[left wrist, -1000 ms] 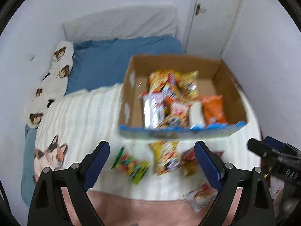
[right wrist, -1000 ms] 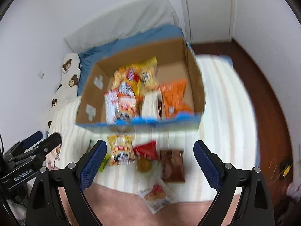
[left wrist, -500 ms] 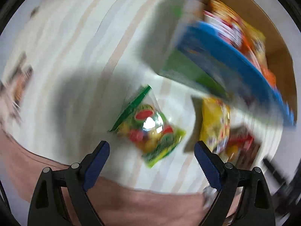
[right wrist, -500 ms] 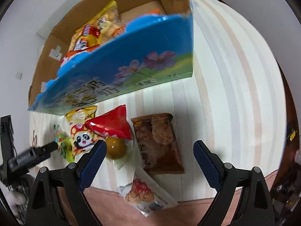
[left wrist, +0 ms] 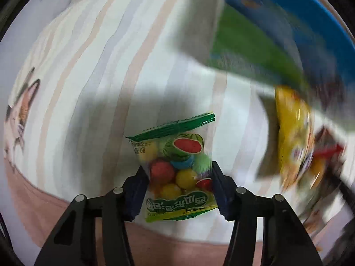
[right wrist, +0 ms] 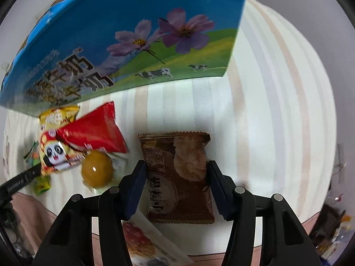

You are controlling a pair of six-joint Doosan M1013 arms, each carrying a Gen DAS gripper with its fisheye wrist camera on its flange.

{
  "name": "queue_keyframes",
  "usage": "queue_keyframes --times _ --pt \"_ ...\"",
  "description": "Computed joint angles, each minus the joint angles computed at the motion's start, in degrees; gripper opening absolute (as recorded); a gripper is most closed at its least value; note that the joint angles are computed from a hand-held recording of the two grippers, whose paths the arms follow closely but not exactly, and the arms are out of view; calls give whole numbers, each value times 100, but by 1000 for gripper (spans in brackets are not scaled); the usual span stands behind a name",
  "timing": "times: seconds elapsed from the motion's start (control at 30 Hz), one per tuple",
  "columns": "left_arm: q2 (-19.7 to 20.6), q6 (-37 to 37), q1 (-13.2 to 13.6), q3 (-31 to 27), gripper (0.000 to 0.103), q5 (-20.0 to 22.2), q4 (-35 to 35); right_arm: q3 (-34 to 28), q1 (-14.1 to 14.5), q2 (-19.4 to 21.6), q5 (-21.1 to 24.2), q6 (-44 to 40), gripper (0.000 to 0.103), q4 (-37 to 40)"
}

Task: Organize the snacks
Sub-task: 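Grasp the watermelon candy bag with left gripper while right grasps brown pastry packet, then lift both held packets and carry them over the box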

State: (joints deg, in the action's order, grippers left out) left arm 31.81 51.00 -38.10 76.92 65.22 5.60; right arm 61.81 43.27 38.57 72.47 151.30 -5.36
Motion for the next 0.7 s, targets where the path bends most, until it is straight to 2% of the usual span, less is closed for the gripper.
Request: queue_keyframes --times 0.1,0.23,0.37,0.47,0.63,0.7 --pt "-136 102 -219 262 51 28 359 223 33 -143 -71 144 58 14" --pt "-386 89 -366 680 51 -70 140 736 107 -466 -251 325 58 227" --pt "-585 6 -651 1048 51 -92 277 1193 249 -740 -338 625 58 362" --pt "-733 -24 -763 1314 51 -161 15 1551 376 -936 -520 829 58 611" --pt "-931 127 -755 1693 52 -394 -605 1927 558 -1146 -781 971 59 957" --pt "-1020 123 -658 1866 58 -620 -954 2037 589 -1189 -886 975 62 1086"
